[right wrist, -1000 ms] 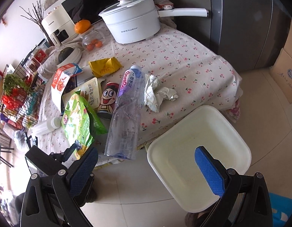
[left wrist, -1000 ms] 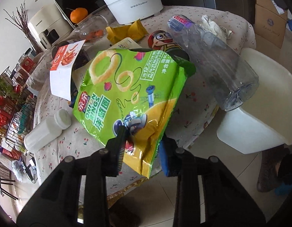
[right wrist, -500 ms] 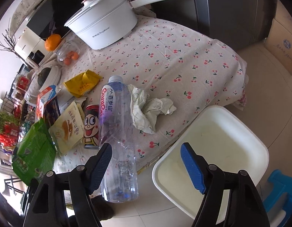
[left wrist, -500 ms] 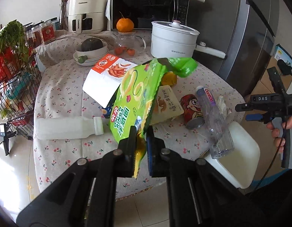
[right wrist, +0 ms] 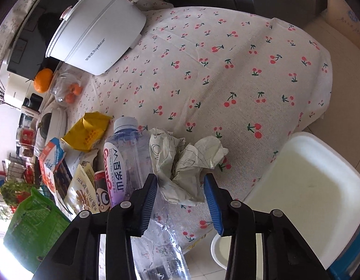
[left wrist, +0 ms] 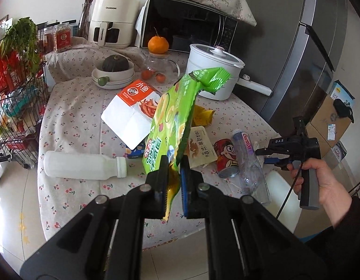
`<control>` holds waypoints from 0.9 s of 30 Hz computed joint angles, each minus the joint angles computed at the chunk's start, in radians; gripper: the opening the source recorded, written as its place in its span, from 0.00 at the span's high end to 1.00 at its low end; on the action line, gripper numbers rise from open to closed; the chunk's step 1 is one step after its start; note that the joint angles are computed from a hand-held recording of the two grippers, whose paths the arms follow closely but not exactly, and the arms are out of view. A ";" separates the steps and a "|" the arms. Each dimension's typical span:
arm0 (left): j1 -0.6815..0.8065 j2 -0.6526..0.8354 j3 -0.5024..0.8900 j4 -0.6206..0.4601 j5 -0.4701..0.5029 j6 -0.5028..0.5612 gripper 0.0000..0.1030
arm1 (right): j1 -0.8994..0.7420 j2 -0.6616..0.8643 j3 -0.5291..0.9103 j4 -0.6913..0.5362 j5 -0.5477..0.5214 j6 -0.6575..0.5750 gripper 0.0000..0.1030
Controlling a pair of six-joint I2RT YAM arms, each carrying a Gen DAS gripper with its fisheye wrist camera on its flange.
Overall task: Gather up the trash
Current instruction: 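Carry the green bag and tissue to the white bin and release both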
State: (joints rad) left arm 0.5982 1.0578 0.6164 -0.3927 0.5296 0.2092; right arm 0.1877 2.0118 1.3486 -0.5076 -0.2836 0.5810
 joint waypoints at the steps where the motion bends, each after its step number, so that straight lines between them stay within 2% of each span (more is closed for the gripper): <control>1: 0.000 0.002 0.000 0.001 0.001 -0.001 0.90 | 0.000 0.005 -0.002 0.017 -0.015 -0.001 0.71; 5: 0.015 0.005 0.008 0.007 0.023 -0.002 0.90 | 0.010 0.006 0.004 0.050 -0.013 -0.021 0.79; 13: 0.072 -0.047 0.010 0.051 0.068 -0.042 0.90 | -0.018 -0.125 -0.064 0.087 0.005 -0.067 0.79; 19: 0.103 -0.058 0.064 -0.036 0.245 -0.056 0.90 | -0.091 -0.328 -0.165 0.030 -0.040 -0.128 0.79; 21: 0.064 -0.050 0.095 -0.105 0.320 -0.029 0.90 | -0.108 -0.423 -0.207 -0.012 0.002 -0.180 0.79; 23: -0.013 -0.066 0.102 -0.138 0.350 -0.030 0.90 | -0.144 -0.509 -0.256 -0.040 0.016 -0.227 0.79; 25: -0.126 -0.093 0.084 -0.150 0.353 -0.053 0.90 | -0.200 -0.585 -0.305 -0.071 0.003 -0.269 0.79; 27: -0.268 -0.117 0.056 -0.128 0.314 -0.104 0.90 | -0.269 -0.645 -0.352 -0.100 -0.014 -0.316 0.79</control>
